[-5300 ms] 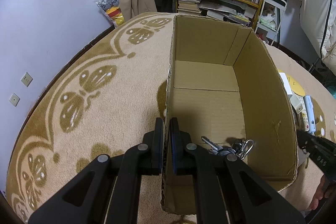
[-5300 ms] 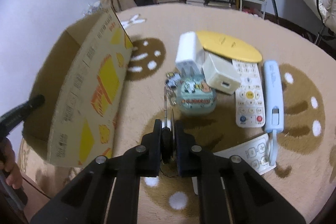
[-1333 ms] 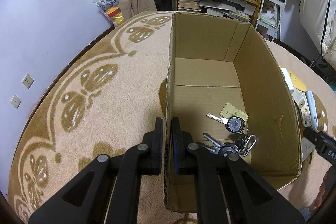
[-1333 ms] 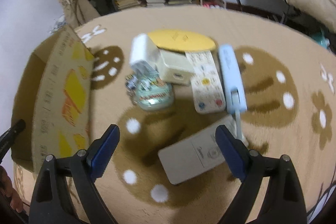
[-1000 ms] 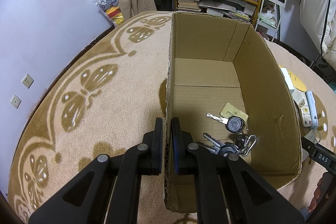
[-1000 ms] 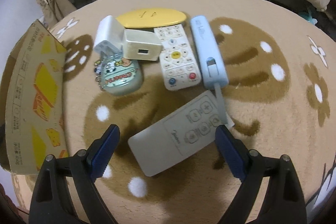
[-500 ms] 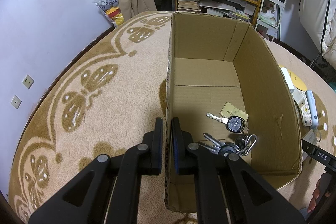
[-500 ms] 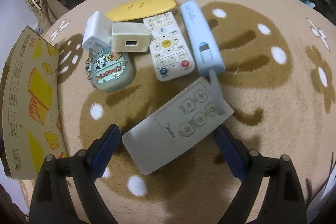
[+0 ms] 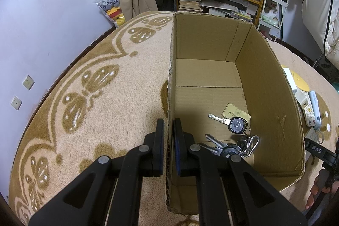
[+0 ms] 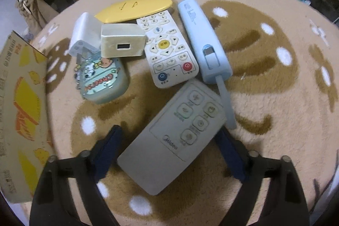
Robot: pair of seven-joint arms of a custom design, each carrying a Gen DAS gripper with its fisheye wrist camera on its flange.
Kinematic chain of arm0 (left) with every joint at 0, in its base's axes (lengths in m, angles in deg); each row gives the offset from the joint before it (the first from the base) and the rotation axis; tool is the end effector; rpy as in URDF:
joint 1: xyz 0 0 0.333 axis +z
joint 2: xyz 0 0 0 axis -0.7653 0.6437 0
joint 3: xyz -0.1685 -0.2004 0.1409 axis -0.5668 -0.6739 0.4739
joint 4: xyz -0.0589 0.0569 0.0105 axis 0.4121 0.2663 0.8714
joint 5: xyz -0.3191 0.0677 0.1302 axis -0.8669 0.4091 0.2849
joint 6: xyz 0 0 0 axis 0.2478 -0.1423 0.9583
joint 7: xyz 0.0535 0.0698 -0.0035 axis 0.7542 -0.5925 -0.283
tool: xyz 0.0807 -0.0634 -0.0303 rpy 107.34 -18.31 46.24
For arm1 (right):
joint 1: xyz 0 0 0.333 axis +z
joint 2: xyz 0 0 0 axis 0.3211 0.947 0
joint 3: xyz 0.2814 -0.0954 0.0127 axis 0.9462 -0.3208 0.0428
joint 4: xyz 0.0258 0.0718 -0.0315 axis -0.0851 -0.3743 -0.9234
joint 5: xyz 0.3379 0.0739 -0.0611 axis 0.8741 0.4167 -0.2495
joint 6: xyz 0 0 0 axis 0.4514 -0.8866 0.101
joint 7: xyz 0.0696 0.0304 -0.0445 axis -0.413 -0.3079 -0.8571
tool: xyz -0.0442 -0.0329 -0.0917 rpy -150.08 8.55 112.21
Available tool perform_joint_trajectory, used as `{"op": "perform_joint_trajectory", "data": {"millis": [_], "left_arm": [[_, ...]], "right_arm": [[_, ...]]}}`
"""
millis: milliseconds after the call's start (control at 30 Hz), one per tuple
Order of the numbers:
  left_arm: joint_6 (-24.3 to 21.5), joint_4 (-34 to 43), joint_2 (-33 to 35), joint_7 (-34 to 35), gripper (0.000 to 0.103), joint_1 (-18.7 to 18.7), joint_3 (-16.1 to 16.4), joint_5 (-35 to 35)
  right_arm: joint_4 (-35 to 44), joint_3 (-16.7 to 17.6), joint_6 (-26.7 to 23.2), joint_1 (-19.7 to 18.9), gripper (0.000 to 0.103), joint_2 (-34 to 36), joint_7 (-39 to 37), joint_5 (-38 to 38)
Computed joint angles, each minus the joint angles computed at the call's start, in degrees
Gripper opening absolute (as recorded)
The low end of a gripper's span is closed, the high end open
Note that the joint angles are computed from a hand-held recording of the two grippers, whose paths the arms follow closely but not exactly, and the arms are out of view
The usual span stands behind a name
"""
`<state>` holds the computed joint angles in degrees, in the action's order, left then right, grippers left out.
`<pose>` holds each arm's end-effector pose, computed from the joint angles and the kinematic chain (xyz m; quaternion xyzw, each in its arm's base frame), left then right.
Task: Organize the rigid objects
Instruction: 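Move the right tool back over the white Midea remote, then close the right tool on the white Midea remote and lift it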
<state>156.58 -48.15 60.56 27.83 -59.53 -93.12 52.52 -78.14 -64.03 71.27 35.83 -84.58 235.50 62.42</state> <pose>0.5084 -0.2000 0.4988 -0.6863 0.6659 -0.1825 0.2287 0.4979 0.1904 0.4039 -0.5029 0.8463 -0.1049 0.1412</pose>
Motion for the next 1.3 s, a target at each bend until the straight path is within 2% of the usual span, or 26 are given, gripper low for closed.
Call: {"op": "perform_joint_trajectory", "data": {"millis": [67, 200, 333, 400, 600, 867, 1300], "left_arm": [[0.0, 0.0, 0.0, 0.0, 0.009, 0.0, 0.0, 0.0], [0.0, -0.1, -0.1, 0.0, 0.009, 0.1, 0.0, 0.1], [0.1, -0.2, -0.1, 0.1, 0.009, 0.1, 0.0, -0.1], [0.1, -0.2, -0.1, 0.0, 0.009, 0.1, 0.0, 0.0], [0.0, -0.1, -0.1, 0.0, 0.009, 0.1, 0.0, 0.0], [0.0, -0.2, -0.1, 0.0, 0.009, 0.0, 0.0, 0.2], [0.0, -0.3, -0.2, 0.1, 0.009, 0.1, 0.0, 0.1]], "right_arm": [[0.7, 0.1, -1.5, 0.4, 0.083, 0.1, 1.4, -2.1], [-0.6, 0.0, -1.4, 0.3, 0.06, -1.4, 3.4, -3.9], [-3.9, 0.1, 3.5, -0.5, 0.054, -3.5, 2.6, -1.9], [-4.5, 0.6, 3.9, -0.7, 0.053, -4.0, 3.1, -2.8], [-6.7, 0.9, 11.5, -1.1, 0.052, -4.6, -0.3, 3.0], [-5.4, 1.0, 12.1, -0.8, 0.052, -3.6, -0.6, 3.3], [-6.5, 1.9, 11.8, -1.4, 0.052, -6.2, 3.6, -1.2]]}}
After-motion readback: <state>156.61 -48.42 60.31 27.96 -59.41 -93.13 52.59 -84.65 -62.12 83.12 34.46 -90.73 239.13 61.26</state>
